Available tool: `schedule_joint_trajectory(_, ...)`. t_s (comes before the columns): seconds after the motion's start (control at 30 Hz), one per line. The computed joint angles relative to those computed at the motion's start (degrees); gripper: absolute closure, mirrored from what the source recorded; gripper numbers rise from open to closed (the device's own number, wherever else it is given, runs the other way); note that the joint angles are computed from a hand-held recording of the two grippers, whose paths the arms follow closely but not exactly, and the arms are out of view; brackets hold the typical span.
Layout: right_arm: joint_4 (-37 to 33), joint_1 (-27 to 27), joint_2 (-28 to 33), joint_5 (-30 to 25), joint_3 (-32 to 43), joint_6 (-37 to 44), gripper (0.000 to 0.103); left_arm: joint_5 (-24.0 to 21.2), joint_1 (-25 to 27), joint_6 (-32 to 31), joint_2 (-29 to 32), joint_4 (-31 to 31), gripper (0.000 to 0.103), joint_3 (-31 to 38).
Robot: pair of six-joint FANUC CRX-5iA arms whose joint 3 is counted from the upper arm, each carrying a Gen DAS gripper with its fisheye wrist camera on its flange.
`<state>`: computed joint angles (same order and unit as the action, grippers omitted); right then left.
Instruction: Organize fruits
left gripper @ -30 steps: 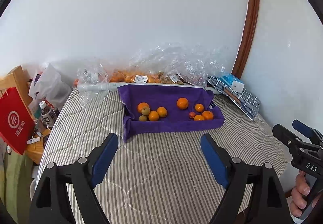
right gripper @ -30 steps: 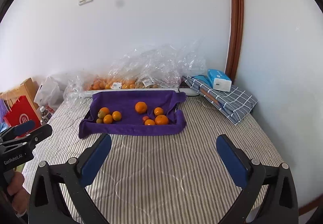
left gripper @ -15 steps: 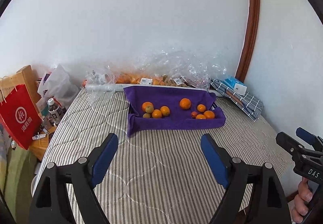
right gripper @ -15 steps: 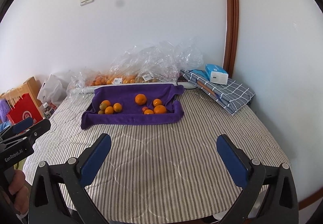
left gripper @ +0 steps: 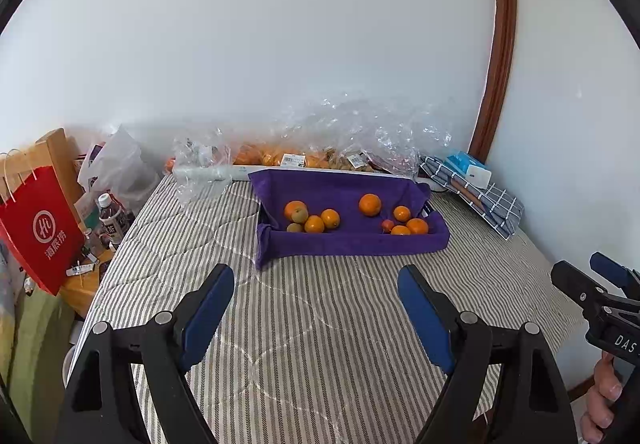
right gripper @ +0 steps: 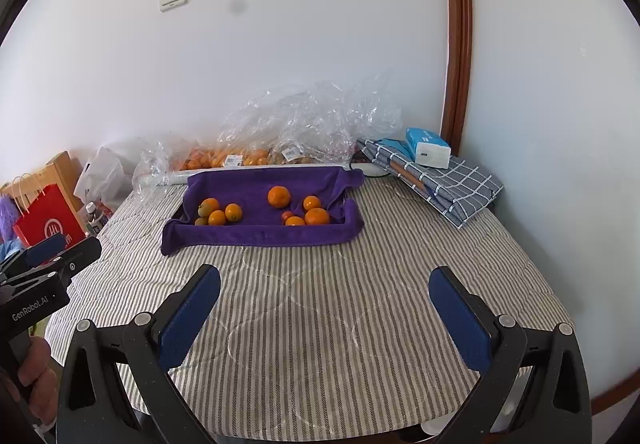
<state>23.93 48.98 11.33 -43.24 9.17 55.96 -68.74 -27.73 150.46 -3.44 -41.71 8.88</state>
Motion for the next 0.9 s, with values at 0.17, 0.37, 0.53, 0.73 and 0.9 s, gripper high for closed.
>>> schedule_joint_trajectory(0.17, 0.16, 0.14, 0.2, -0.42, 0.2, -0.17, 0.0, 0.11, 0.03, 0.13, -0.15, -0.02, 0.02, -0.15)
schedule_joint_trajectory(0.37, 0.43, 0.24, 0.15, -0.48, -0.01, -0.54, 0.0, -0.34, -0.06, 0.02, -0.18, -0.42, 0.02, -0.05)
schedule_joint_trajectory(0.53, 0.46, 0.25, 0.22, -0.59, -0.04, -0.54, 0.0, -0.13, 0.17, -0.01, -0.31, -0.17, 0.02, -0.21)
schedule_joint_trajectory(0.73, 0.54, 0.33, 0.17, -0.59, -0.12, -0.65, 0.0, -0.18, 0.11, 0.1, -0.26, -0.22, 0.02, -0.16)
schedule_joint_trajectory(0.9, 0.64, 0.42, 0.09, -0.6, -0.26, -0.83, 0.001, -0.36, 0.16, -0.15, -0.22, -0.25, 0.02, -0.09)
